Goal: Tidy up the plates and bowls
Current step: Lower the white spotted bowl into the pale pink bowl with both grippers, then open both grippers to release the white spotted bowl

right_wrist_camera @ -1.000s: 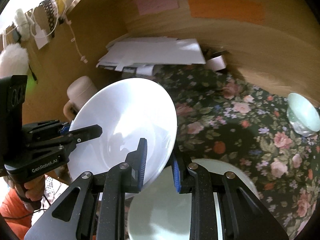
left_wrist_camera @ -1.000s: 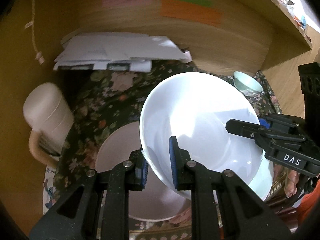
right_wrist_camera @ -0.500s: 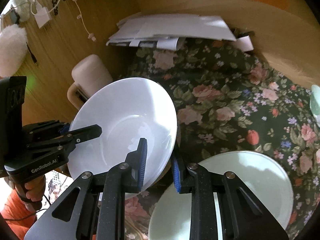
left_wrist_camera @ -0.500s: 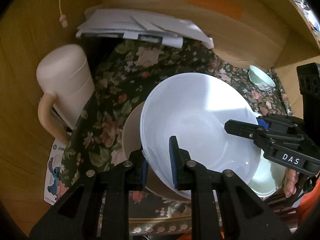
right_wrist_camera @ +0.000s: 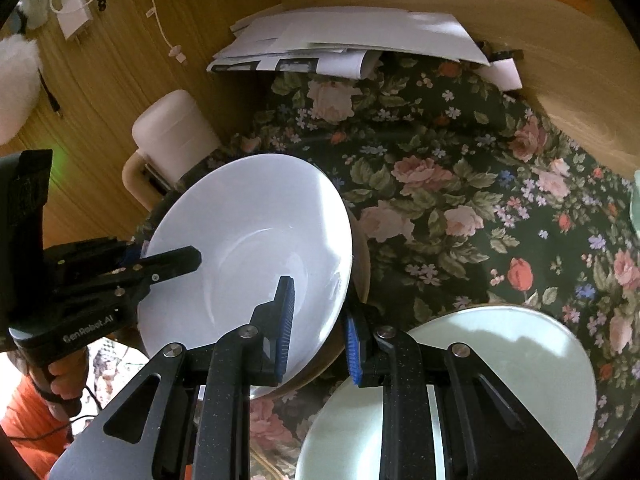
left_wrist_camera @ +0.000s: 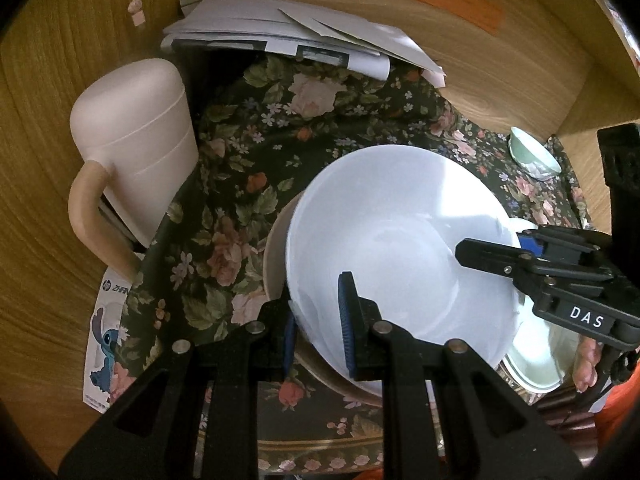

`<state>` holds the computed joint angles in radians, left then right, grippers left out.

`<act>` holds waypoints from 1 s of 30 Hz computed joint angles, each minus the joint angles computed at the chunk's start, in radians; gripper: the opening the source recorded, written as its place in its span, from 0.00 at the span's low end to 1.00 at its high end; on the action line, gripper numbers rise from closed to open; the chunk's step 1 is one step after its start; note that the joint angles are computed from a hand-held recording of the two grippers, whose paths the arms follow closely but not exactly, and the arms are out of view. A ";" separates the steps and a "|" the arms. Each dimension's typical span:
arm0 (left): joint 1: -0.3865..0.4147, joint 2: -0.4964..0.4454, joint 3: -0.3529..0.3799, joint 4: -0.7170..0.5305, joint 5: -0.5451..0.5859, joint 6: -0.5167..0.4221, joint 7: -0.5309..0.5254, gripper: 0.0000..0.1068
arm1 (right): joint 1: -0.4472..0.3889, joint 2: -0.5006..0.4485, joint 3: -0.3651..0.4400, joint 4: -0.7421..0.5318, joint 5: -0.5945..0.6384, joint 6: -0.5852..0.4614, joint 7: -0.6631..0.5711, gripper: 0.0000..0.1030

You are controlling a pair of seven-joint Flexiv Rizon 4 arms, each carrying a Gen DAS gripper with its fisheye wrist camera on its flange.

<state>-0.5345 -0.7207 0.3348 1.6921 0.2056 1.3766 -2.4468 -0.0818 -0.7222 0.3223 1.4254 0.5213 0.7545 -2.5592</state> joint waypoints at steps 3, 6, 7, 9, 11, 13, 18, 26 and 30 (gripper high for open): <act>-0.008 -0.006 0.011 -0.008 0.006 -0.007 -0.007 0.18 | 0.002 -0.001 -0.001 -0.004 -0.006 -0.004 -0.006 0.22; -0.020 -0.013 0.026 -0.019 0.020 -0.017 -0.017 0.18 | 0.006 0.005 -0.003 0.005 -0.010 0.008 -0.014 0.23; -0.022 -0.015 0.029 -0.022 0.024 -0.020 -0.021 0.18 | 0.008 0.006 -0.004 0.008 -0.012 0.014 -0.017 0.23; -0.026 -0.017 0.032 -0.028 0.032 -0.029 -0.028 0.18 | 0.006 0.008 -0.002 0.012 -0.013 0.018 -0.022 0.23; -0.026 -0.018 0.032 -0.034 0.040 -0.041 -0.034 0.18 | 0.003 0.009 -0.001 0.013 -0.011 0.016 -0.024 0.23; -0.027 -0.019 0.033 -0.043 0.049 -0.055 -0.042 0.18 | 0.002 0.013 0.000 0.017 -0.008 0.025 -0.026 0.23; -0.032 -0.023 0.040 -0.062 0.083 -0.075 -0.073 0.18 | -0.014 0.018 0.010 0.019 0.012 0.068 -0.050 0.24; -0.021 -0.023 0.028 -0.106 0.139 -0.130 -0.126 0.32 | -0.043 0.011 0.009 -0.011 0.032 0.041 -0.056 0.25; 0.002 -0.023 -0.007 -0.129 0.126 -0.160 -0.115 0.49 | -0.059 0.006 0.005 -0.035 0.050 0.033 -0.059 0.34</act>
